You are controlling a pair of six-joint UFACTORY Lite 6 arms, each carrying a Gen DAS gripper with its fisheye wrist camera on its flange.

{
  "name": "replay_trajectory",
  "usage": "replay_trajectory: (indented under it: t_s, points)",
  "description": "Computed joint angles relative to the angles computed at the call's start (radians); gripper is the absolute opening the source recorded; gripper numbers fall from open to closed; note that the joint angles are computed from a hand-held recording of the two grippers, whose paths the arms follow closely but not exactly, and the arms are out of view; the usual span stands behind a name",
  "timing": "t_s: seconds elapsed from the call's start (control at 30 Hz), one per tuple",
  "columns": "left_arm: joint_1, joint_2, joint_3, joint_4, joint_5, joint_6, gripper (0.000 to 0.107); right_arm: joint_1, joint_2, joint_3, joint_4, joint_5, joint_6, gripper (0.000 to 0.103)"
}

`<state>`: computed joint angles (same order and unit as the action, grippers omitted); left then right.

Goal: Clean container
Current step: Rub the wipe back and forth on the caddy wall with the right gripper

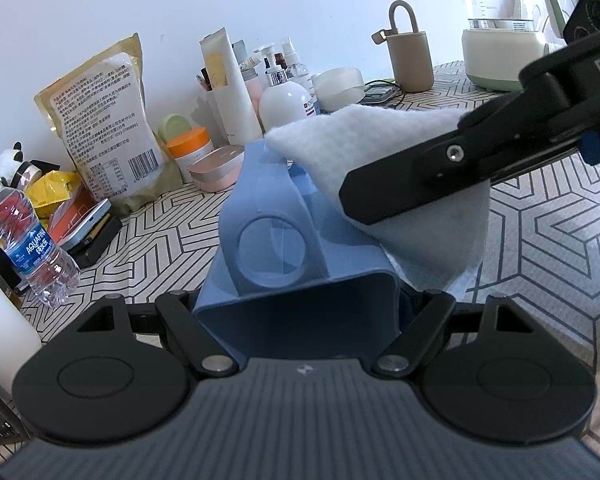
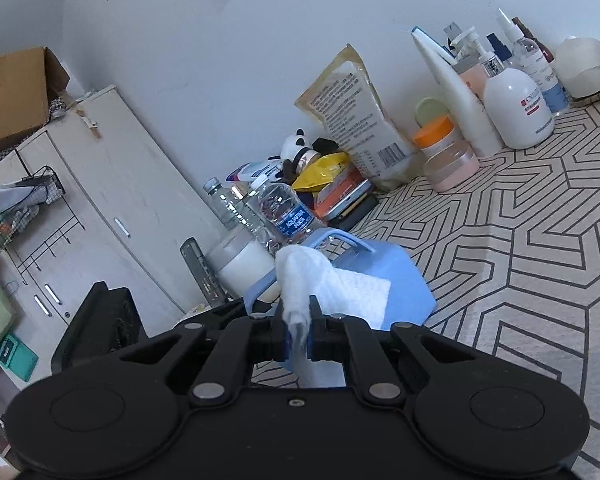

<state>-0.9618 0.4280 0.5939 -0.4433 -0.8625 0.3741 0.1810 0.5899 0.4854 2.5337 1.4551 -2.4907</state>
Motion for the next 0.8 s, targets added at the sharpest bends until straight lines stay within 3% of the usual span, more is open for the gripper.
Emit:
replay_trajectory:
  t_s: [0.4,0.63,0.8]
  points:
    - [0.006,0.002,0.002,0.003,-0.001,0.008,0.079,-0.009,0.017,0.022,-0.079,0.009,0.002,0.009]
    - [0.04,-0.009,-0.008,0.071,0.003,-0.045,0.079,-0.035,0.024,0.019,-0.04,0.0,0.032,0.008]
    - [0.024,0.0,0.0,0.028,-0.006,-0.016,0.079,-0.037,0.022,0.014,-0.015,-0.027,0.034,0.01]
